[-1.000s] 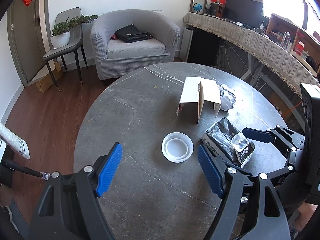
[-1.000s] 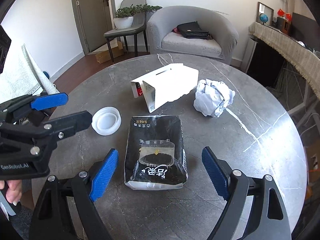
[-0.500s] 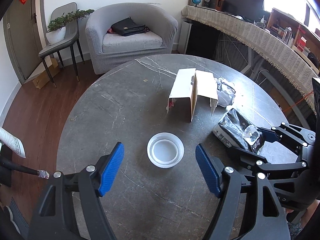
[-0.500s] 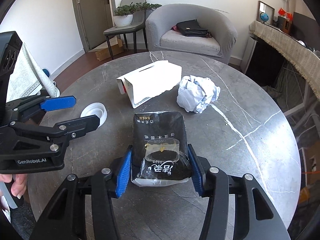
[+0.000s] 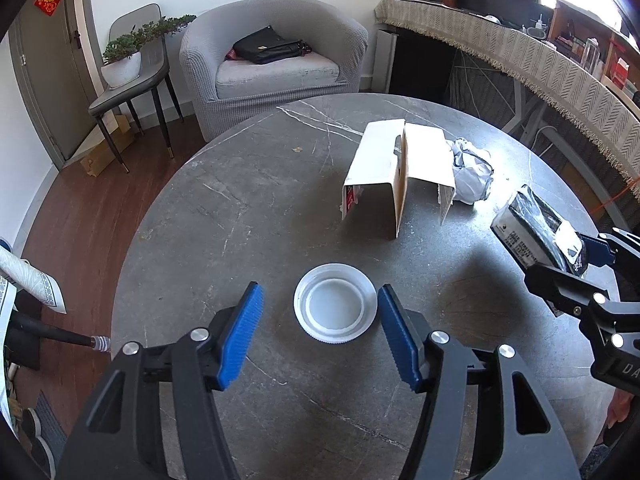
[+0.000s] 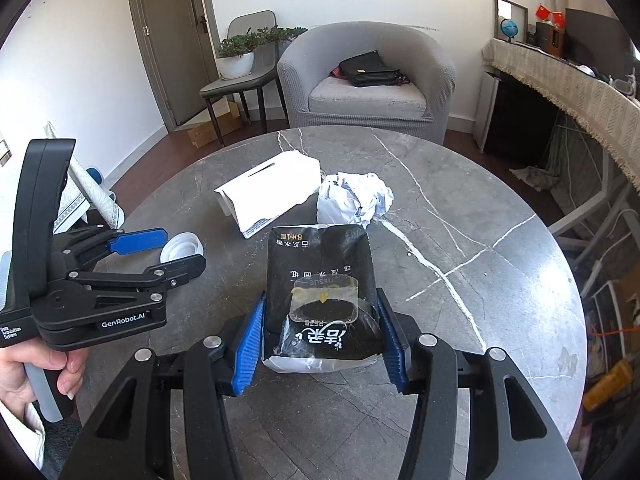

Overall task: Collect trash
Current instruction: 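Grasp the black snack bag with the right tool while the left tool grasps the white lid, then carry the black bag and white lid over the green bin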

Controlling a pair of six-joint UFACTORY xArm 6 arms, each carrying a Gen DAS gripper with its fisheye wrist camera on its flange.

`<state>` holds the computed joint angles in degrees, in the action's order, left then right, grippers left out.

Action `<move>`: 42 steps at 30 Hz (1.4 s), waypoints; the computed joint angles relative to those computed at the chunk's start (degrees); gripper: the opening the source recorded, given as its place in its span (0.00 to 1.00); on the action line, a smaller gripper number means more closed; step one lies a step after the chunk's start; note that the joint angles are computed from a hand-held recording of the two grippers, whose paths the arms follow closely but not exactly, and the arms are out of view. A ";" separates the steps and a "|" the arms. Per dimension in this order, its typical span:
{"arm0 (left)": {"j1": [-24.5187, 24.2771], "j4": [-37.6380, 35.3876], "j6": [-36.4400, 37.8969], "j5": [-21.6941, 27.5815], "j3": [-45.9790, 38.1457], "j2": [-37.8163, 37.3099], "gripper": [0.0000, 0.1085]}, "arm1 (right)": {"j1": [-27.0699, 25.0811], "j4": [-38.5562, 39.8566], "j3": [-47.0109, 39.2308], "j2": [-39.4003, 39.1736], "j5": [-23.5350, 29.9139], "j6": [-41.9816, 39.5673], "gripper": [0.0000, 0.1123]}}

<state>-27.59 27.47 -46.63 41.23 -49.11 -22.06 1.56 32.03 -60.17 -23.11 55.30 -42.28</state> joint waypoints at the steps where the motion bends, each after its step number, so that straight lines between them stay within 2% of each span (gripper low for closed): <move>1: -0.03 0.16 -0.08 -0.02 0.11 -0.10 0.57 | -0.09 0.32 -0.10 0.07 0.32 -0.13 0.47; 4: 0.02 0.80 -0.47 0.04 0.11 -0.14 0.54 | -0.09 0.70 -0.30 0.00 0.91 -0.29 0.47; 6: 0.04 1.78 -1.62 0.16 0.30 -0.43 0.39 | 0.10 0.83 -0.39 -0.12 1.28 -0.24 0.47; 15: 1.94 -2.41 -0.23 -2.46 2.73 -3.33 0.39 | 2.50 0.21 -0.52 -0.85 3.23 -0.01 0.47; 22: 2.12 -2.67 -0.62 -3.13 4.74 -7.11 0.38 | 4.67 0.16 -0.99 -1.15 3.70 0.58 0.47; 33: 5.39 -4.73 2.78 -1.30 9.26 -14.47 0.38 | 10.17 -0.23 -2.56 -0.54 3.32 3.35 0.47; 42: 10.55 -7.25 6.84 -0.02 13.30 -22.30 0.38 | 16.80 -1.60 -2.93 -0.39 1.54 6.26 0.46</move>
